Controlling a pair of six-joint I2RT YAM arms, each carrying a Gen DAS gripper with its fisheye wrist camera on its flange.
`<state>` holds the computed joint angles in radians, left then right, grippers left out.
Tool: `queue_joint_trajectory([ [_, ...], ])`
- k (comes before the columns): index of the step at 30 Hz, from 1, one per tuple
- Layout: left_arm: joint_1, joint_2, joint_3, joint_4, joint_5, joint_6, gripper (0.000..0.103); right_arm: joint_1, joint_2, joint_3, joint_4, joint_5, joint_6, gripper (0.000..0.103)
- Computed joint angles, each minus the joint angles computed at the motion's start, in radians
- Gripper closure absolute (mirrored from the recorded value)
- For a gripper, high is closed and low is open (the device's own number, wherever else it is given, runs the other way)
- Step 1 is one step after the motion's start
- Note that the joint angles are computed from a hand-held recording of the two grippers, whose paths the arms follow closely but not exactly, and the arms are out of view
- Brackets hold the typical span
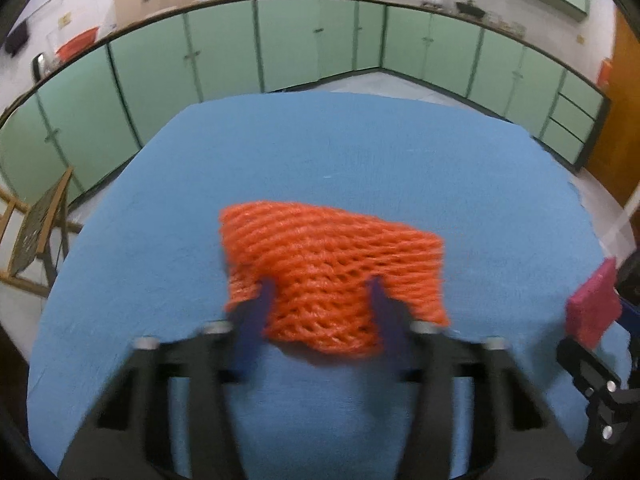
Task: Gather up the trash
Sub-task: 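Grasp the orange foam net with the left gripper while the right gripper holds the cloth, then carry the orange net and red cloth over the bin and open both grippers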
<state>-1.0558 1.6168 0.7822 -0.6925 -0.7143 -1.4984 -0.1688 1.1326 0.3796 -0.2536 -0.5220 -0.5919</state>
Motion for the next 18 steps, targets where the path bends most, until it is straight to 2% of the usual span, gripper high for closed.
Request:
queue_joint_trajectory([
  [2, -0.008, 0.01, 0.012, 0.004, -0.003, 0.019, 0.083, -0.01, -0.004, 0.002, -0.007, -0.006, -0.009, 0.02],
  [5, -0.02, 0.005, 0.013, -0.003, -0.014, 0.018, 0.087, -0.028, -0.017, 0.012, -0.028, -0.021, -0.021, 0.02],
  [11, -0.09, -0.072, 0.007, -0.068, -0.076, -0.079, 0.088, -0.085, -0.037, 0.046, -0.087, -0.072, -0.053, 0.02],
  [14, -0.167, -0.1, 0.04, -0.181, -0.13, -0.186, 0.088, -0.126, -0.055, 0.067, -0.133, -0.111, -0.078, 0.02],
  [18, -0.283, -0.086, 0.137, -0.386, -0.19, -0.353, 0.088, -0.185, -0.095, 0.093, -0.219, -0.172, -0.127, 0.02],
])
